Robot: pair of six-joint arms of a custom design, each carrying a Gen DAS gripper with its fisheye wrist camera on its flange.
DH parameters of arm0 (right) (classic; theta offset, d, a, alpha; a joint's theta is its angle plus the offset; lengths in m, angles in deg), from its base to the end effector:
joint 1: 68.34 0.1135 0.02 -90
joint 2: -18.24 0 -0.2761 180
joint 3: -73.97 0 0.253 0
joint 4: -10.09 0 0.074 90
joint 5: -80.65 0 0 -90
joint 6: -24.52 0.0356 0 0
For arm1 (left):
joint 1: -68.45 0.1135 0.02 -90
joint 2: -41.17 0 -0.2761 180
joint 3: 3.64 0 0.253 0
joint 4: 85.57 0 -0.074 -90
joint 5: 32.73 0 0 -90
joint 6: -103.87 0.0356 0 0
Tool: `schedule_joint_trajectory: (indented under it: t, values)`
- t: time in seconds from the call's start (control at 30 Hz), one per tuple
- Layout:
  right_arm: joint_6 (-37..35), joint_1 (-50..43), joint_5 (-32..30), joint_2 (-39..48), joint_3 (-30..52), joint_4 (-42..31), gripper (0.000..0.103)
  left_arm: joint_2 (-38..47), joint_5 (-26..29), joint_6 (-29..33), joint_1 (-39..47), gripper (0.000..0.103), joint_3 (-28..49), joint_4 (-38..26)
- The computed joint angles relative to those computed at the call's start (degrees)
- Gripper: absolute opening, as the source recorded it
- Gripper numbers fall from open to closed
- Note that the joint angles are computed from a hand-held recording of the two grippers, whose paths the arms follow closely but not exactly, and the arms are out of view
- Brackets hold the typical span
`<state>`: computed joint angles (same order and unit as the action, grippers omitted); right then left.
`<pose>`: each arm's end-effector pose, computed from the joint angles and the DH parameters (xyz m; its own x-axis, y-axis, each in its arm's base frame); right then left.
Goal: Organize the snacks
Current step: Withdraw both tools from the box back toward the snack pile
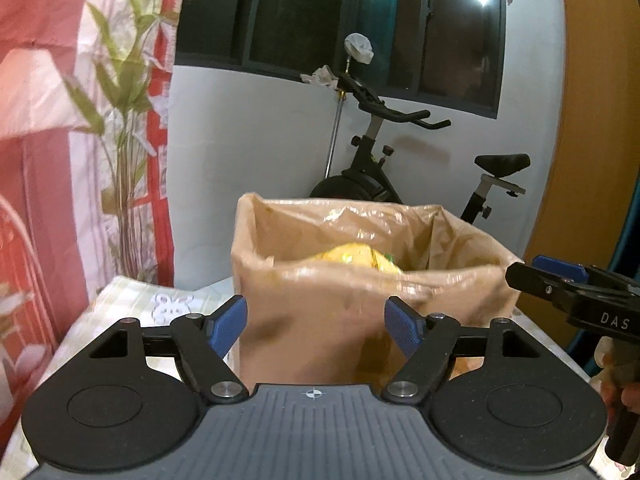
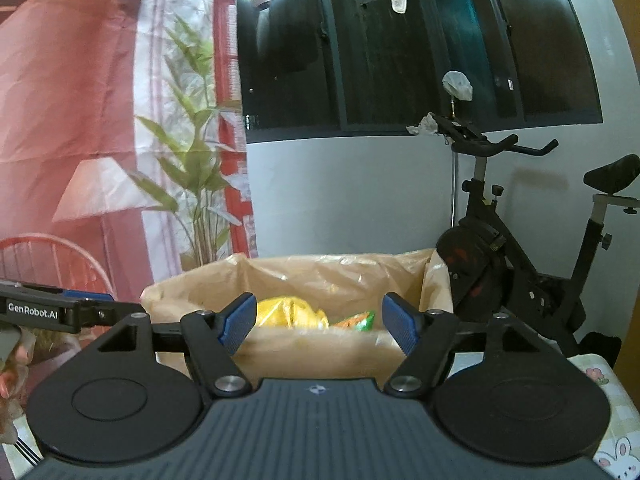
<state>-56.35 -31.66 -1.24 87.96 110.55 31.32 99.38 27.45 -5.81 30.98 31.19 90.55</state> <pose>0.1979 0.1412 0.2116 -0.2397 0.0174 -0.9707 -0.4483 0.8849 0.1265 0.1695 -0.1076 0.1997 -0.4019 -0.0601 -0.9137 0.0442 0.9954 -0.0849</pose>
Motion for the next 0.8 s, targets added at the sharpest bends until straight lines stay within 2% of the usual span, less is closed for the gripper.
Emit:
schedule_joint_trajectory:
  t: [0.23,0.37,0.6,0.8]
  values:
    - [1.98,3.13,2.52,-3.58,-6.29,-0.38,0.072,-0.19,-4.42,-8.7,-5.33,0.077,-5.04,-0.34]
    - [2.02,5.06,3.95,-3.59,-9.32,-1.42,0.072,1.99,-3.25,-12.75,-6.2,0.077,-7.2,0.53]
    - [4.88,7.65,3.44,2.15,-12.95,-1.1,0.072,5.07,-4.15,-16.12,-8.34,0.077,-9.36,1.41]
    - [9.48,9.13,2.04,8.83,-12.75,-4.23,0.072,8.2,-3.08,-21.3,-9.47,0.076,-11.11,2.44]
